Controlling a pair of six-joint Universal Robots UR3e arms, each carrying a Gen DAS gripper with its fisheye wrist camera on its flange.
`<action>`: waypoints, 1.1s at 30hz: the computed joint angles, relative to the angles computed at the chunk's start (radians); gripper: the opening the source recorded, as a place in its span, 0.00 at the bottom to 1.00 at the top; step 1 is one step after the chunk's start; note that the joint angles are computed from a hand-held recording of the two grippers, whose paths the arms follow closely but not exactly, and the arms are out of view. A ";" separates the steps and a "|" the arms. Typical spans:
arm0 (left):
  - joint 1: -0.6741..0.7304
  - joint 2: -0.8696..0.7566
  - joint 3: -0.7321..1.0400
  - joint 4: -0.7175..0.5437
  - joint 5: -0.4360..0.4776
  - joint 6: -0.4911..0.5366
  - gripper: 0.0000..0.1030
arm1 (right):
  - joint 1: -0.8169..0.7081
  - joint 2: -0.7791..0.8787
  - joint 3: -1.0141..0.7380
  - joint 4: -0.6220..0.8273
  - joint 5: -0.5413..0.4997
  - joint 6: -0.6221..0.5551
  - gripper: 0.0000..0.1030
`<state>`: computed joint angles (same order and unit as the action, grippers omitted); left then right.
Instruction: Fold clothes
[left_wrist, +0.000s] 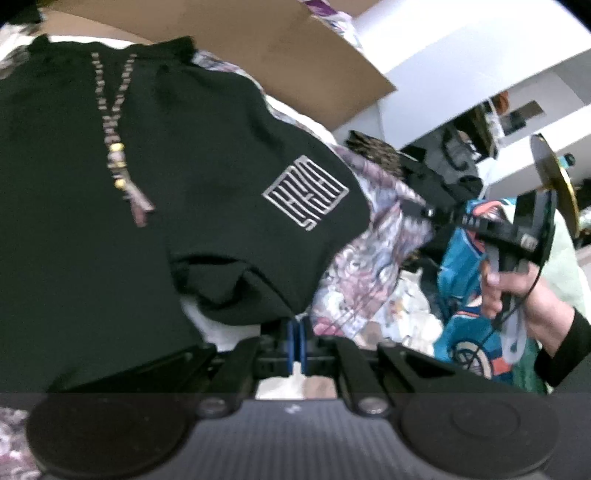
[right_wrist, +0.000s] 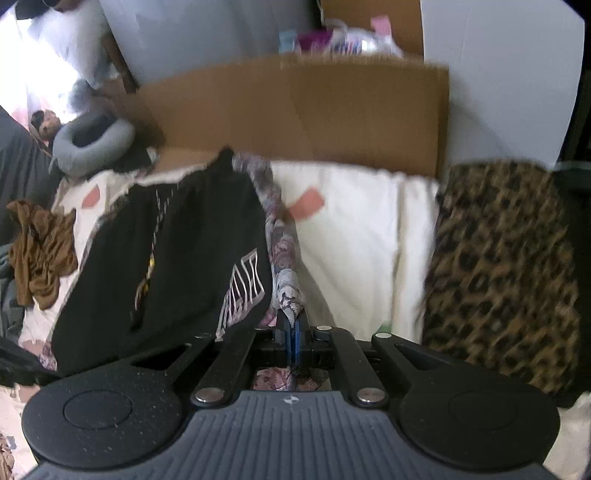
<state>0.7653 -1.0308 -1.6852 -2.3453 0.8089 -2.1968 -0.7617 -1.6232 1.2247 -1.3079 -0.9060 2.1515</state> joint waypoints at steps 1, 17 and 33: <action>-0.019 -0.009 0.003 0.007 -0.011 -0.009 0.03 | 0.001 0.020 -0.054 0.025 0.005 -0.004 0.00; -0.238 -0.076 -0.187 0.352 -0.013 -0.230 0.03 | 0.124 -0.035 0.245 -0.401 -0.195 0.068 0.00; -0.109 0.021 -0.233 0.282 0.074 -0.175 0.03 | -0.032 -0.054 0.347 -0.098 -0.001 0.012 0.43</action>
